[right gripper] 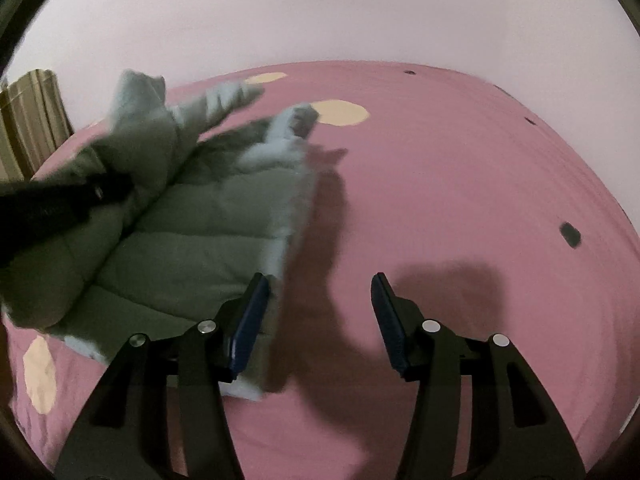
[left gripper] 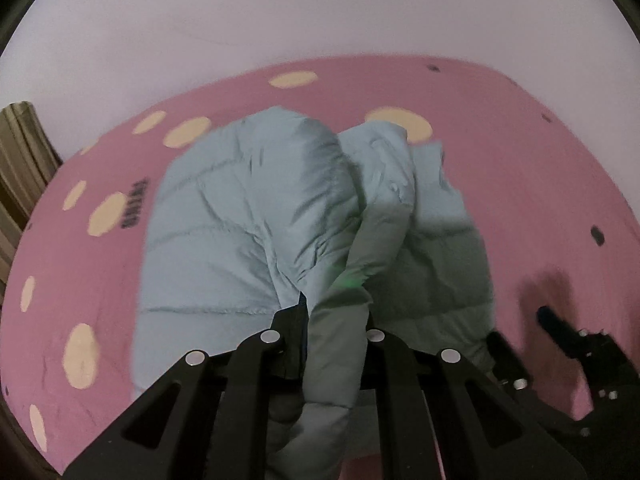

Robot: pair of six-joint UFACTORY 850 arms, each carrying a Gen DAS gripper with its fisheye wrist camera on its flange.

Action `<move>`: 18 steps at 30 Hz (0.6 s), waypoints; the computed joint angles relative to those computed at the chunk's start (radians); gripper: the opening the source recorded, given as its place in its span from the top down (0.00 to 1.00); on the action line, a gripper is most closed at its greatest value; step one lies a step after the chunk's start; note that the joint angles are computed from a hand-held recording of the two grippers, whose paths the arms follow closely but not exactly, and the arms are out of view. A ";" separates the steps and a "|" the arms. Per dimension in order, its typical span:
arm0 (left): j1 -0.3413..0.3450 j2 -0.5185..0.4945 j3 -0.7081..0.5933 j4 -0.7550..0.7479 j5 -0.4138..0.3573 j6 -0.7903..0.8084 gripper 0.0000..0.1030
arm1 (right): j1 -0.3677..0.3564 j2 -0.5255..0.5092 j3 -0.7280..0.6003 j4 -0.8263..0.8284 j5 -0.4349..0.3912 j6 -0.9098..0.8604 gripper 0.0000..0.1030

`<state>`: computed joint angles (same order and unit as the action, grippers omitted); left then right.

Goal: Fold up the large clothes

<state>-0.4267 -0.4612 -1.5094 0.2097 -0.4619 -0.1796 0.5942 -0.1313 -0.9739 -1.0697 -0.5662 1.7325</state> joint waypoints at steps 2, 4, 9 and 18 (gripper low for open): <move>-0.011 -0.011 0.008 0.029 0.008 -0.024 0.91 | -0.006 0.018 0.024 0.006 -0.003 0.011 0.48; -0.019 -0.023 0.007 0.056 0.014 -0.047 0.91 | -0.007 0.011 0.019 0.013 -0.007 0.018 0.48; -0.022 -0.048 -0.001 0.094 0.026 -0.082 0.91 | -0.012 0.021 0.035 0.019 -0.001 0.036 0.48; -0.058 0.044 0.075 0.034 0.054 -0.043 0.48 | -0.043 0.030 0.034 0.014 0.008 0.024 0.48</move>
<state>-0.4842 -0.4172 -1.4346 0.2433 -0.4075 -0.2230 0.5512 -0.1018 -0.9404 -1.0560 -0.5585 1.7570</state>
